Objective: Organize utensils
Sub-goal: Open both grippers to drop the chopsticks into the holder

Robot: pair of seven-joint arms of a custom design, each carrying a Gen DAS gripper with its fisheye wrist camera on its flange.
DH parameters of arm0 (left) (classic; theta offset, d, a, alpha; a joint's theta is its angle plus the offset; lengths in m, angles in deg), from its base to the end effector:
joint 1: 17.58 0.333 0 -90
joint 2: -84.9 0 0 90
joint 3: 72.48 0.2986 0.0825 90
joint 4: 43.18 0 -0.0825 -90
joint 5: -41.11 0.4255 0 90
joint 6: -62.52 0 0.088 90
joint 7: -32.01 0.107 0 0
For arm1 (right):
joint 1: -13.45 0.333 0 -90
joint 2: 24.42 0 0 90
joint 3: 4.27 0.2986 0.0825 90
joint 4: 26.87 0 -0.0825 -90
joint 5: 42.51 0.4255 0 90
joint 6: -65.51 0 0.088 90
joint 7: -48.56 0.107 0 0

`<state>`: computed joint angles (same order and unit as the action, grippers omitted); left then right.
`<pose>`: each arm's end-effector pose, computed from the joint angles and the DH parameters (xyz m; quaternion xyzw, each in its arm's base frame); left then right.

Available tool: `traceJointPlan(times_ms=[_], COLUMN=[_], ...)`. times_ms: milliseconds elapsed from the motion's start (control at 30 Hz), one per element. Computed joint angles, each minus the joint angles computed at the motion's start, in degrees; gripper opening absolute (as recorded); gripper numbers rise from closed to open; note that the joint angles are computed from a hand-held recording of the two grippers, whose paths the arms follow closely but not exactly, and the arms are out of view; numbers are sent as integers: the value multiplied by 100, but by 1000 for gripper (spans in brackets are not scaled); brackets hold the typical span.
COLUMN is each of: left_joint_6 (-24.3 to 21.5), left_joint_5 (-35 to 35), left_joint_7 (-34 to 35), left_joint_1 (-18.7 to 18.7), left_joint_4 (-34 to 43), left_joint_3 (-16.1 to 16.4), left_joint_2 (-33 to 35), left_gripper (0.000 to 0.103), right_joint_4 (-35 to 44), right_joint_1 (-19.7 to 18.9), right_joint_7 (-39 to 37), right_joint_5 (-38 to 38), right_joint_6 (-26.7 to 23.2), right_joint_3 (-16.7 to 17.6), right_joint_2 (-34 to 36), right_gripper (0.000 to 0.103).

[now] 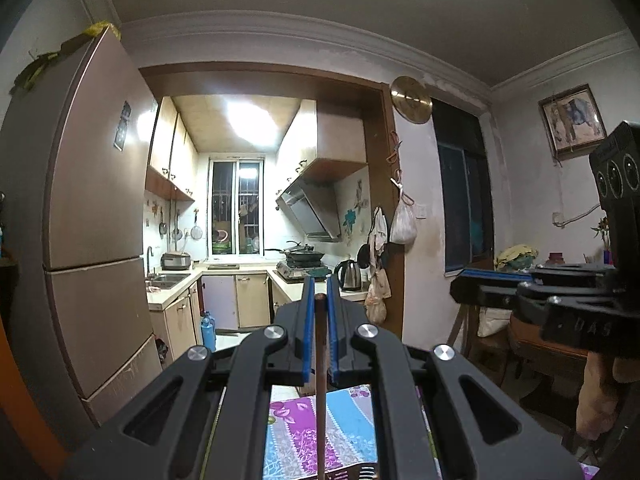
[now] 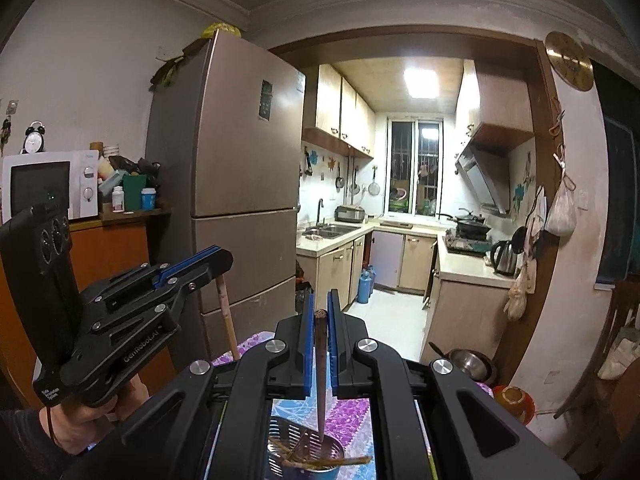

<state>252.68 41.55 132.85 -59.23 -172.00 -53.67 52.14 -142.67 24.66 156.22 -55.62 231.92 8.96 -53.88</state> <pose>0.4372 -0.1302 0.7440 -0.3634 0.5872 -0.6068 0.3937 0.4079 0.2436 0.7998 -0.6294 0.4348 -0.3861 0.5155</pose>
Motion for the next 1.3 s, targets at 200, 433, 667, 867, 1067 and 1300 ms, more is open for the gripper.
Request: traceJointPlan(times_ms=[200,433,667,867,1067,1300], left_joint_6=[54,1,-209,-219,-153,45], left_joint_5=[-17,-56,-228,-464,-491,-318], left_joint_7=[-100,-260,-200,-149,-132,-384], left_joint_1=[-168,-212,-36,291,434,1047], left_joint_4=[-54,-117,-110,-117,-188,-974], left_joint_3=[254,377,225,-53,-181,-698], left_joint_2=[283,530,581,613,539,-427], left_gripper=[5,5,6,38,48,67], right_joint_4=[-37,-182,-259,-339,-448,-1263], right_joint_1=[116,258,408,344,228,75], right_joint_7=[-81,-114,-191,-122,28,285], right_joint_5=[120,265,443,430,318,158], right_joint_6=[43,16,-17,12,59,412], right_joint_3=[-125,-246,-351,-319,-218,4], right_joint_2=[373,606,698,624,423,-745], right_gripper=[7,7,8,8,10,32])
